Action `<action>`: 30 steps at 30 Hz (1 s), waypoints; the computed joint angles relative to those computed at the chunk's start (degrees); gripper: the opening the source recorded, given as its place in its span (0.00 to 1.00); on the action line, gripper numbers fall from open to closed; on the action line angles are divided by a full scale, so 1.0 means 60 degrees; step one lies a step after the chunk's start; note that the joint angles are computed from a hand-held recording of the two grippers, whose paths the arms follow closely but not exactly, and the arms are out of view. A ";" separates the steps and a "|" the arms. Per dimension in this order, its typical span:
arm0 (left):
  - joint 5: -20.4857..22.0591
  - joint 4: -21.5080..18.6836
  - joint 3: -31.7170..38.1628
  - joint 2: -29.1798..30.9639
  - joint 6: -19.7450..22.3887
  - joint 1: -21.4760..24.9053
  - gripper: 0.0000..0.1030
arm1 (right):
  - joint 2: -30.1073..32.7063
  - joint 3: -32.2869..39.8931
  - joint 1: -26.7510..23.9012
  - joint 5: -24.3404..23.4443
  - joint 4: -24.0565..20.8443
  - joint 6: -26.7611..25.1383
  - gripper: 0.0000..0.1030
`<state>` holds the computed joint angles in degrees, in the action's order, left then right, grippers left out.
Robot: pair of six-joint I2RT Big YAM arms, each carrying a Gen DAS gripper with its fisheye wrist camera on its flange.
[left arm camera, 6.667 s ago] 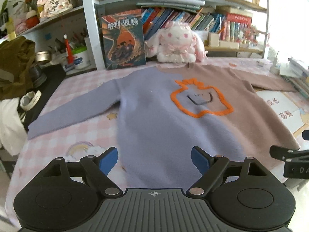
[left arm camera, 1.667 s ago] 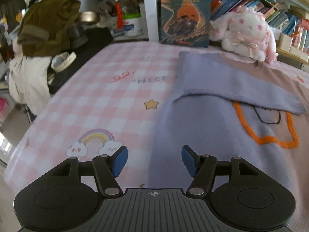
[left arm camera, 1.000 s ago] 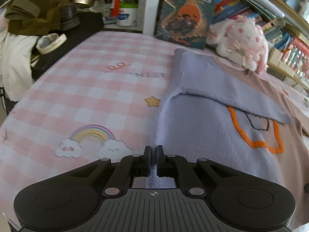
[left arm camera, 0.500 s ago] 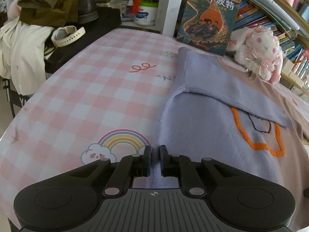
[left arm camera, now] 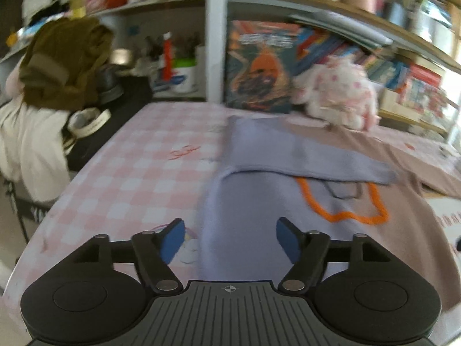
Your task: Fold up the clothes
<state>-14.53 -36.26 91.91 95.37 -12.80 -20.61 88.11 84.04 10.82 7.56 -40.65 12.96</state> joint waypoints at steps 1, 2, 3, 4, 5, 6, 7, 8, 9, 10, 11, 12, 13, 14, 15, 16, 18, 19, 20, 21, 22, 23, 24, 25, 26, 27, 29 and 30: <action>-0.0027 0.0048 -0.0046 -0.0027 0.0258 -0.0067 0.80 | -0.0051 -0.0046 0.0046 0.0122 -0.0008 0.0048 0.85; -0.0083 0.0110 -0.0115 -0.0061 0.0515 -0.0126 0.81 | -0.0103 -0.0094 0.0097 0.0238 -0.0014 0.0073 0.86; -0.0135 0.0143 -0.0165 -0.0084 0.0709 -0.0169 0.83 | -0.0155 -0.0144 0.0152 0.0348 -0.0021 0.0081 0.86; -0.0135 0.0144 -0.0223 -0.0113 0.0809 -0.0189 0.84 | -0.0211 -0.0197 0.0222 0.0477 -0.0039 0.0074 0.87; -0.0098 0.0127 -0.0289 -0.0149 0.0855 -0.0194 0.84 | -0.0255 -0.0240 0.0288 0.0594 -0.0072 0.0050 0.87; -0.0006 0.0091 -0.0334 -0.0172 0.0856 -0.0188 0.84 | -0.0289 -0.0276 0.0346 0.0693 -0.0111 0.0024 0.87; 0.0135 0.0038 -0.0361 -0.0183 0.0818 -0.0170 0.84 | -0.0327 -0.0313 0.0404 0.0789 -0.0166 -0.0005 0.87; 0.0268 0.0000 -0.0391 -0.0193 0.0781 -0.0154 0.84 | -0.0364 -0.0347 0.0455 0.0876 -0.0248 -0.0028 0.87; 0.0397 -0.0006 -0.0459 -0.0225 0.0750 -0.0151 0.84 | -0.0398 -0.0376 0.0502 0.0958 -0.0342 -0.0044 0.88; 0.0517 -0.0011 -0.0508 -0.0244 0.0750 -0.0153 0.84 | -0.0435 -0.0409 0.0545 0.1042 -0.0422 -0.0044 0.88; 0.0595 -0.0031 -0.0500 -0.0223 0.0782 -0.0152 0.84 | -0.0480 -0.0449 0.0578 0.1134 -0.0484 -0.0028 0.88; 0.0644 -0.0053 -0.0478 -0.0193 0.0824 -0.0155 0.84 | -0.0521 -0.0487 0.0593 0.1228 -0.0522 0.0019 0.88; 0.0666 -0.0069 -0.0463 -0.0172 0.0856 -0.0173 0.84 | -0.0559 -0.0522 0.0597 0.1318 -0.0545 0.0087 0.88; 0.0671 -0.0071 -0.0454 -0.0154 0.0884 -0.0194 0.84 | -0.0596 -0.0556 0.0602 0.1409 -0.0569 0.0156 0.88; 0.0679 -0.0065 -0.0438 -0.0134 0.0906 -0.0202 0.84 | -0.0617 -0.0572 0.0594 0.1483 -0.0599 0.0242 0.88; 0.0677 -0.0054 -0.0422 -0.0118 0.0908 -0.0207 0.84 | -0.0624 -0.0575 0.0574 0.1530 -0.0633 0.0326 0.88; 0.0668 -0.0084 -0.0338 -0.0051 0.0840 -0.0219 0.85 | -0.0614 -0.0557 0.0528 0.1567 -0.0691 0.0420 0.88; 0.0668 -0.0135 -0.0278 -0.0007 0.0794 -0.0223 0.85 | -0.0600 -0.0536 0.0503 0.1578 -0.0716 0.0435 0.88; 0.0658 -0.0189 -0.0215 0.0043 0.0753 -0.0238 0.85 | -0.0587 -0.0520 0.0477 0.1585 -0.0724 0.0421 0.88; 0.0640 -0.0247 -0.0144 0.0100 0.0717 -0.0263 0.85 | -0.0575 -0.0511 0.0448 0.1582 -0.0710 0.0377 0.88; 0.0622 -0.0305 -0.0073 0.0158 0.0680 -0.0287 0.85 | -0.0564 -0.0506 0.0417 0.1574 -0.0688 0.0324 0.88; 0.0585 -0.0353 -0.0004 0.0211 0.0654 -0.0322 0.85 | -0.0553 -0.0500 0.0386 0.1566 -0.0666 0.0272 0.88; 0.0522 -0.0391 0.0069 0.0262 0.0638 -0.0366 0.85 | -0.0536 -0.0496 0.0343 0.1526 -0.0648 0.0214 0.88; 0.0443 -0.0425 0.0151 0.0320 0.0626 -0.0417 0.85 | -0.0515 -0.0492 0.0289 0.1461 -0.0634 0.0152 0.88; 0.0356 -0.0470 0.0246 0.0388 0.0611 -0.0475 0.85 | -0.0490 -0.0487 0.0226 0.1383 -0.0616 0.0083 0.88; 0.0268 -0.0527 0.0352 0.0461 0.0592 -0.0537 0.86 | -0.0465 -0.0485 0.0141 0.1283 -0.0580 0.0006 0.88; 0.0016 -0.0716 0.0658 0.0672 0.0492 -0.0703 0.86 | -0.0418 -0.0484 -0.0044 0.1068 -0.0490 -0.0147 0.88; -0.0145 -0.0833 0.0845 0.0801 0.0407 -0.0805 0.86 | -0.0392 -0.0488 -0.0158 0.0942 -0.0425 -0.0236 0.88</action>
<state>-15.40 -41.26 96.97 100.17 -10.36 -25.44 85.75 81.11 9.87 13.21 -43.20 11.54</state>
